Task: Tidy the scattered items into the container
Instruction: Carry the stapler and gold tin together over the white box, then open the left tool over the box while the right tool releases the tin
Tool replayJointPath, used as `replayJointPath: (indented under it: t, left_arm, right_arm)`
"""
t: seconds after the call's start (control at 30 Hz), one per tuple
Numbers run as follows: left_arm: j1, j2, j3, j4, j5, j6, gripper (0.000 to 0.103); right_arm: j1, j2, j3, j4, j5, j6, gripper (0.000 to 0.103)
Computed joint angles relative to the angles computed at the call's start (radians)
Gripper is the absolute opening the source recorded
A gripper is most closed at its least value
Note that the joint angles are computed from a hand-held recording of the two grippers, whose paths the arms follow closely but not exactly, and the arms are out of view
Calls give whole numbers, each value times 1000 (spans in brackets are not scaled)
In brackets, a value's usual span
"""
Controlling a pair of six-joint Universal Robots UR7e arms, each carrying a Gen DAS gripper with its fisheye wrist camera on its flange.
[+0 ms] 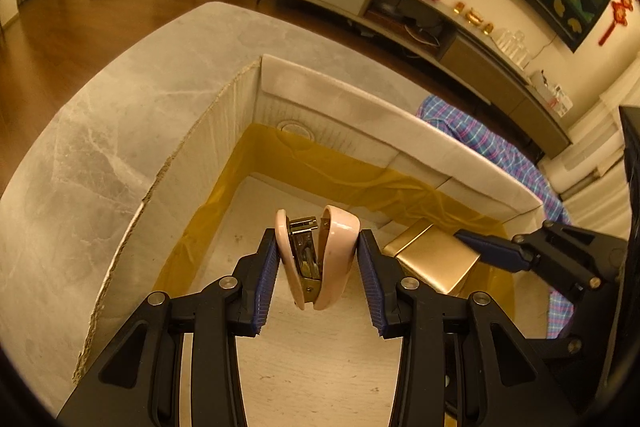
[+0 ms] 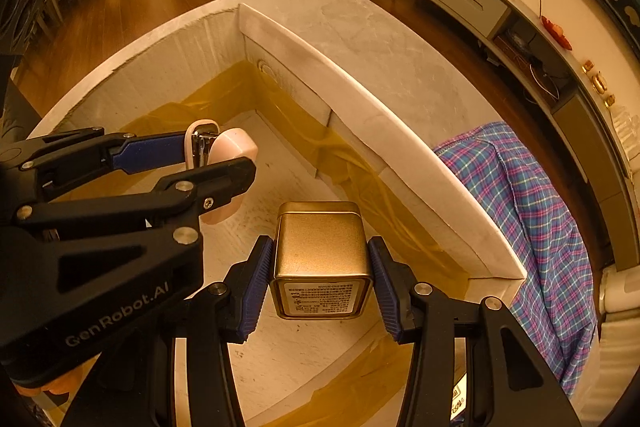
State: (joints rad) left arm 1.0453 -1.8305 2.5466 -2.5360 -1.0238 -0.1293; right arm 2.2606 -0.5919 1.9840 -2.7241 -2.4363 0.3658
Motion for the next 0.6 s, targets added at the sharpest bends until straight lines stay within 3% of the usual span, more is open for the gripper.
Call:
replayJointPath:
  t: [0.27,0.6]
  left_arm:
    - [-3,18,4,-2,33,11,41]
    - [48,51,-11,-4,13,0,46]
  right_arm:
    - [-6,-1,-22,88,3,37,50]
    - [1,5,-64,242,-20,135,51]
